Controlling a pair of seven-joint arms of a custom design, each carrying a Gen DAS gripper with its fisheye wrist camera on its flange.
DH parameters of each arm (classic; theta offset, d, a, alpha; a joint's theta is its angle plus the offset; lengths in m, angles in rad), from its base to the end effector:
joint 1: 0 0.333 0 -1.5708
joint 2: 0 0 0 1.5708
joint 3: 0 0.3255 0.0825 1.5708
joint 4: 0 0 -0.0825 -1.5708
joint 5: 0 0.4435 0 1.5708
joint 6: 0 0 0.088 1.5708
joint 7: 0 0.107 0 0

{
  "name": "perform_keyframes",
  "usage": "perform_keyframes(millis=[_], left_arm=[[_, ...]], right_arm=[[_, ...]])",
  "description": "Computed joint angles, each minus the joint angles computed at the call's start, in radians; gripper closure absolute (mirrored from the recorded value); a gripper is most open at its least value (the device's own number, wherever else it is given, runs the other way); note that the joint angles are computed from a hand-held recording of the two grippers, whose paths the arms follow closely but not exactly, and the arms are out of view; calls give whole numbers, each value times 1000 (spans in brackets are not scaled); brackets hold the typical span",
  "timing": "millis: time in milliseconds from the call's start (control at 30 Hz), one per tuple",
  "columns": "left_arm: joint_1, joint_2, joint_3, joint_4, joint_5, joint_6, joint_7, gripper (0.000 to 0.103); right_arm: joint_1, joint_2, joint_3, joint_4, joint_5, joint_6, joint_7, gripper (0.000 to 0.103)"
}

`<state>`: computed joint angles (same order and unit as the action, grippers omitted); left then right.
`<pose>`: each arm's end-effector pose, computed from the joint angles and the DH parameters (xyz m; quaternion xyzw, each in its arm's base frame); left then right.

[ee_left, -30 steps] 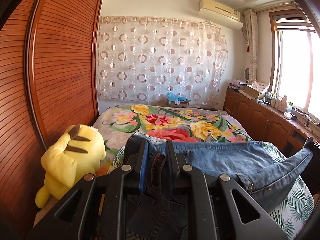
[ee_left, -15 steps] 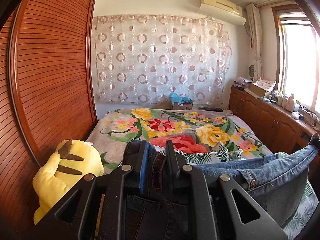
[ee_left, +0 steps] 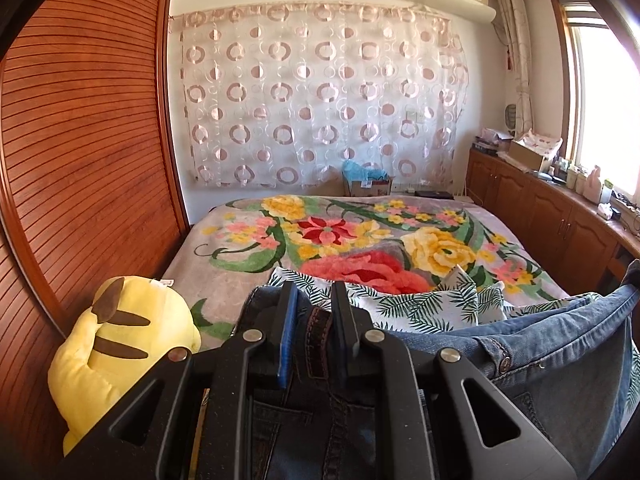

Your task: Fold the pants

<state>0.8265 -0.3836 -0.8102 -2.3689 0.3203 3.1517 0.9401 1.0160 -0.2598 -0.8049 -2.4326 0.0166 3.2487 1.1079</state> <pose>0.5550 -0.0524 0.5216 -0.6658 0.5432 -0.3228 0.3968 0.5482 0.0997 0.4668 -0.7685 0.4193 -0.3211 0.3613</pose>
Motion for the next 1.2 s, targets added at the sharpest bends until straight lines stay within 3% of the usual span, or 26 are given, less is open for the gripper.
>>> perform_keyframes(millis=[100, 200, 300, 400, 467, 533, 600, 667, 700, 733, 767, 800, 867, 933, 967, 1100, 1200], left_arm=[[14, 21, -15, 13, 12, -13, -2, 85], [13, 25, -14, 16, 41, -30, -27, 85], [5, 22, -6, 11, 67, -20, -45, 82], [22, -16, -18, -7, 81, -18, -68, 73], [7, -29, -2, -23, 67, -2, -68, 54], [-27, -36, 27, -41, 42, 11, -43, 51], [-82, -34, 71, -58, 16, 11, 0, 41], [-132, -36, 108, -79, -12, 21, 36, 23], [-157, -39, 124, -93, -27, 31, 54, 23], [-185, -38, 142, -102, -43, 30, 73, 23], [-220, -32, 168, -109, -59, 28, 97, 21], [-283, -15, 217, -114, -77, 18, 136, 21], [-360, 1, 269, -120, -107, -13, 184, 21], [-424, 5, 315, -130, -132, -27, 210, 21], [-474, 9, 351, -138, -154, -31, 226, 21], [-615, -2, 441, -165, -219, -67, 284, 21], [-672, -16, 466, -184, -249, -92, 308, 21]], right_arm=[[28, 19, -24, 28, 26, -30, -18, 95], [-9, 12, 8, 26, 53, -65, -44, 95], [3, 7, -1, 40, 102, -104, -78, 95], [-8, 7, 12, 55, 140, -129, -108, 95], [-25, 5, 32, 60, 159, -142, -126, 95], [-41, 14, 51, 63, 179, -142, -141, 95], [-25, 24, 41, 72, 220, -142, -175, 95], [4, 23, 16, 82, 274, -161, -214, 95], [-7, 29, 26, 85, 289, -166, -218, 95], [-52, 39, 66, 86, 275, -174, -194, 92], [-131, 53, 135, 85, 236, -177, -144, 82], [-202, 63, 195, 83, 188, -175, -86, 79], [-263, 59, 249, 77, 190, -172, -73, 76], [-355, 52, 331, 68, 151, -178, -15, 64], [-359, 38, 333, 61, 177, -185, -34, 60], [-382, -30, 354, 15, 236, -234, -111, 60], [-420, -72, 377, -15, 259, -289, -158, 60]])
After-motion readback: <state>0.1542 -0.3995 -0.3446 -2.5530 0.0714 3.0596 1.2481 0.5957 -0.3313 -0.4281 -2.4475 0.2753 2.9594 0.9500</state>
